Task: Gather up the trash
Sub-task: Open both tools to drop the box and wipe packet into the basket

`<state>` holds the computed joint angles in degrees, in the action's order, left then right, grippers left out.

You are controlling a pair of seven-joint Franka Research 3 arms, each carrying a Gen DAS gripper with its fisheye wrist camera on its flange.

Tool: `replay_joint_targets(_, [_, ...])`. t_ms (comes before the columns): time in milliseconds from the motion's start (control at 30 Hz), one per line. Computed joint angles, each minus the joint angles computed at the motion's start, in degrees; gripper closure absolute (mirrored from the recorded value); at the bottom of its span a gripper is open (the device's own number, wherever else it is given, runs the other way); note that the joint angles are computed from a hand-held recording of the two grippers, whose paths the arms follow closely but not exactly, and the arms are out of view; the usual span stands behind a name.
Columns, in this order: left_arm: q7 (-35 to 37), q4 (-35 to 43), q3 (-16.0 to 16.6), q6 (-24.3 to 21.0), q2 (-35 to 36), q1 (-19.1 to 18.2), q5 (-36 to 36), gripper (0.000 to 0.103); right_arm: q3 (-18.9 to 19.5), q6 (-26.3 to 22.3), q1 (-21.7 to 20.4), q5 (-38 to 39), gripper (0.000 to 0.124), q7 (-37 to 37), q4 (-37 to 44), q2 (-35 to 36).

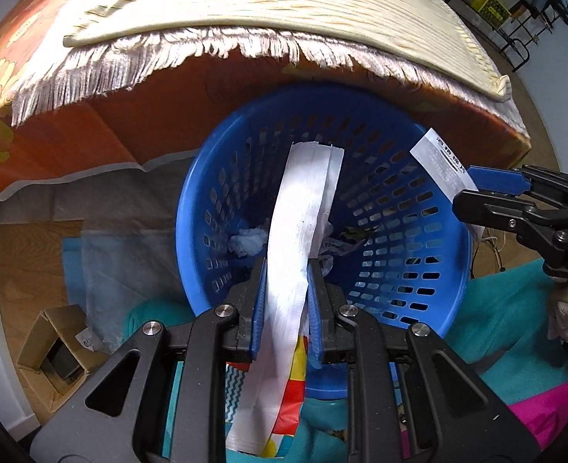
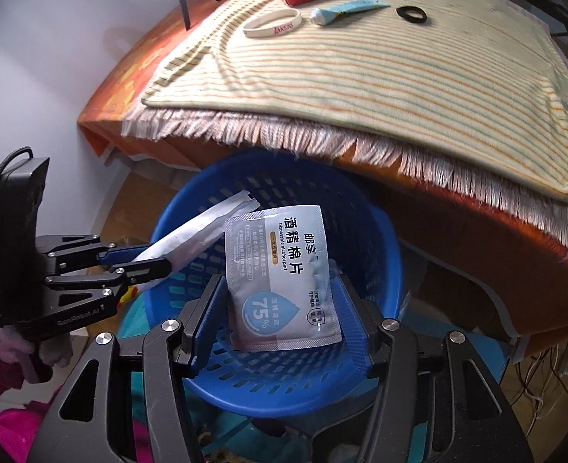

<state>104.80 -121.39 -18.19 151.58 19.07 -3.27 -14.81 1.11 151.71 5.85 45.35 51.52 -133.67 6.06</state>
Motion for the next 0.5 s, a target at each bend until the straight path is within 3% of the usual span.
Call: replay_joint_targets(500, [-3.8,1.5,0.7,0.5,2.0,-0.9,4.3,0.081,-0.1,1.9,0.1,-5.9,0.067,6.6,1.3,3.6])
